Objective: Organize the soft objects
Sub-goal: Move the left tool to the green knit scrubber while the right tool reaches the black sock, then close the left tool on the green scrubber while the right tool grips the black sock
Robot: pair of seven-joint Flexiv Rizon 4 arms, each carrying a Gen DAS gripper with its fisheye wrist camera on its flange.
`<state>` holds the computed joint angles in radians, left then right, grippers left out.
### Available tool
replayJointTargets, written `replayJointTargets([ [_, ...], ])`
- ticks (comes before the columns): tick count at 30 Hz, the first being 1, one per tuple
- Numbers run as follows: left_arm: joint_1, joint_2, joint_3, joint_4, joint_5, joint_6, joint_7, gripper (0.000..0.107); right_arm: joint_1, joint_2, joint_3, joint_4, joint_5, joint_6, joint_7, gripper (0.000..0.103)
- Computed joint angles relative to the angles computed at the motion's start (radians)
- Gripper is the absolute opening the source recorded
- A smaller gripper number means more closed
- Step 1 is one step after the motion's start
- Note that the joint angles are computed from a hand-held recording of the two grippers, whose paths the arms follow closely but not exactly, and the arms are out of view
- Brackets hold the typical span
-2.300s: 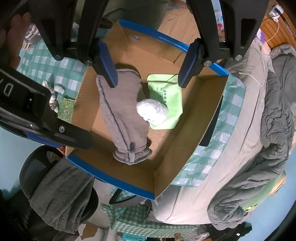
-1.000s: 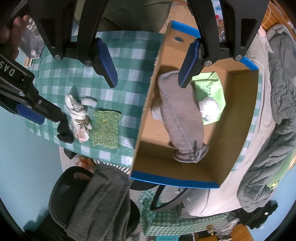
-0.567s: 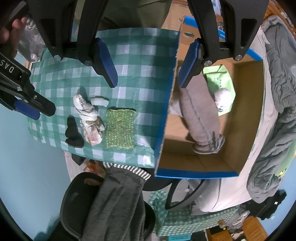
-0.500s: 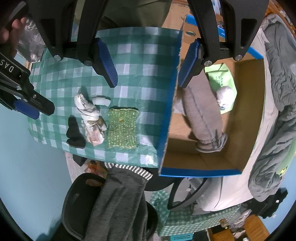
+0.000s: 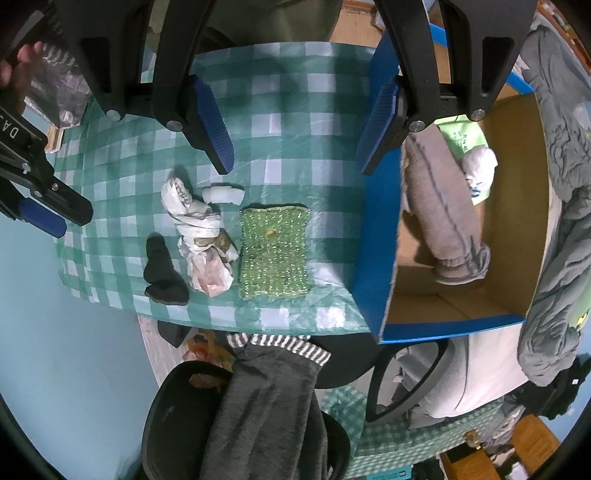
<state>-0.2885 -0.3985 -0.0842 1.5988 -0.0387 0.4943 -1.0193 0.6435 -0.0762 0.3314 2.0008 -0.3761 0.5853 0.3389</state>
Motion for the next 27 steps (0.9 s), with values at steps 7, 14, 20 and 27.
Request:
replayJointTargets([
  [7, -0.027, -0.048, -0.004, -0.036, 0.026, -0.005, -0.03, 0.071, -0.022, 0.015, -0.004, 0.056, 0.013, 0.048, -0.017, 0.065],
  [14, -0.049, -0.102, -0.004, -0.078, 0.036, -0.013, -0.064, 0.071, -0.047, 0.012, -0.012, 0.105, 0.023, 0.109, -0.052, 0.065],
  [20, -0.061, -0.144, -0.004, -0.115, 0.031, -0.027, -0.084, 0.071, -0.068, -0.001, -0.024, 0.133, 0.032, 0.159, -0.1, 0.065],
  [27, -0.078, -0.2, 0.002, -0.17, 0.039, -0.049, -0.12, 0.071, -0.091, -0.025, -0.041, 0.163, 0.034, 0.229, -0.143, 0.065],
])
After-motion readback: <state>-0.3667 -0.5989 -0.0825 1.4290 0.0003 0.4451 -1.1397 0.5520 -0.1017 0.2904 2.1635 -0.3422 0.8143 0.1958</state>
